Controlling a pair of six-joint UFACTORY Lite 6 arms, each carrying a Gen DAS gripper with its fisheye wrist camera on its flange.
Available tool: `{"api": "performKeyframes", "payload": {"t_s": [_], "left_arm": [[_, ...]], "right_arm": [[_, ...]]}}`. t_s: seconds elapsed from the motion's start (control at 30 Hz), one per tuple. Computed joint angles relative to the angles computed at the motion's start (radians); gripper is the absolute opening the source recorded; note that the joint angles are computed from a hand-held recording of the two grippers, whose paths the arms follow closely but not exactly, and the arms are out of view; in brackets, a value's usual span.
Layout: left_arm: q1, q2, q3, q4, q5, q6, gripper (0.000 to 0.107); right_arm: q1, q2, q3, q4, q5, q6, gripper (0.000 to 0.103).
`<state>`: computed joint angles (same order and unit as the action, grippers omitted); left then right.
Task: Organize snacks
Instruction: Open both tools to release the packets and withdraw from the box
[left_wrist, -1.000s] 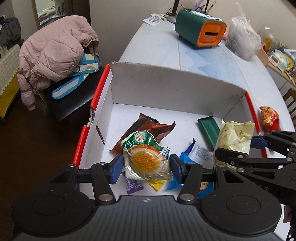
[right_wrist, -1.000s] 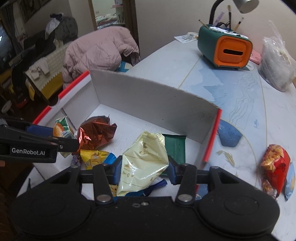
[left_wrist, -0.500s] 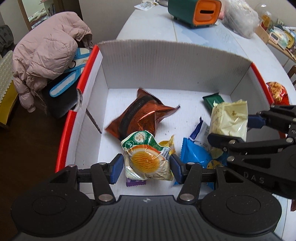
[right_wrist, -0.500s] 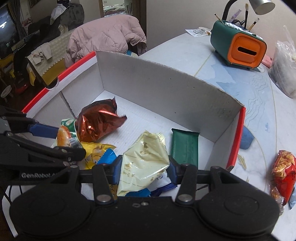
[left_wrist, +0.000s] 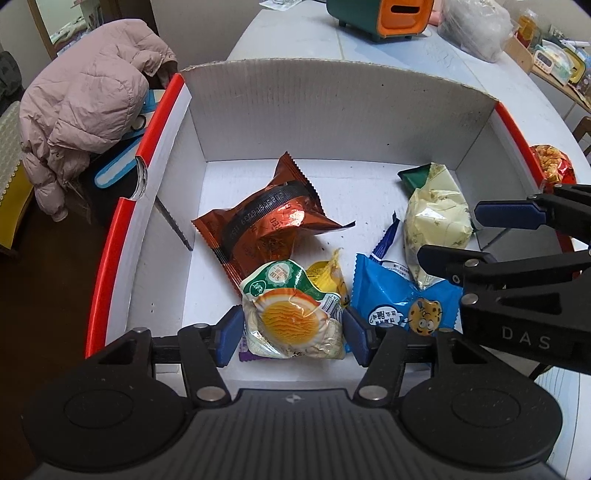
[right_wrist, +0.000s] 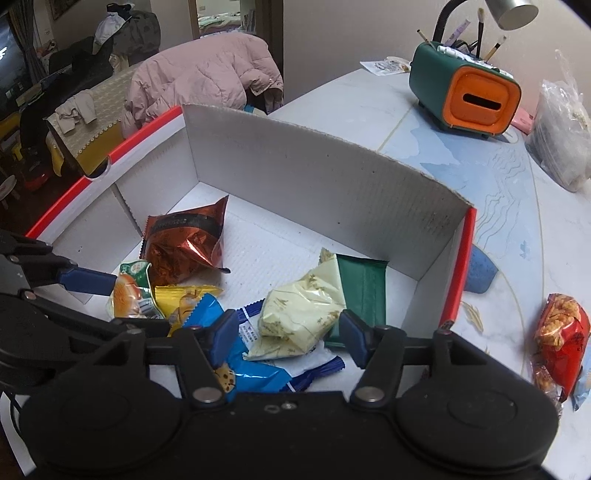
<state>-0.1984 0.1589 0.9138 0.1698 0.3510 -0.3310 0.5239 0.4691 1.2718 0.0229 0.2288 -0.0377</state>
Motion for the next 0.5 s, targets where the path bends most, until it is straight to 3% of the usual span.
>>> {"api": "performKeyframes", "payload": {"t_s": [0.5], "left_arm": [[0.003, -0.167, -0.075, -0.141, -0.01, 0.116, 0.061]], "right_arm": [[-0.053, -0.202, -0.164, 0.364, -0.011, -0.31, 0.072]]}}
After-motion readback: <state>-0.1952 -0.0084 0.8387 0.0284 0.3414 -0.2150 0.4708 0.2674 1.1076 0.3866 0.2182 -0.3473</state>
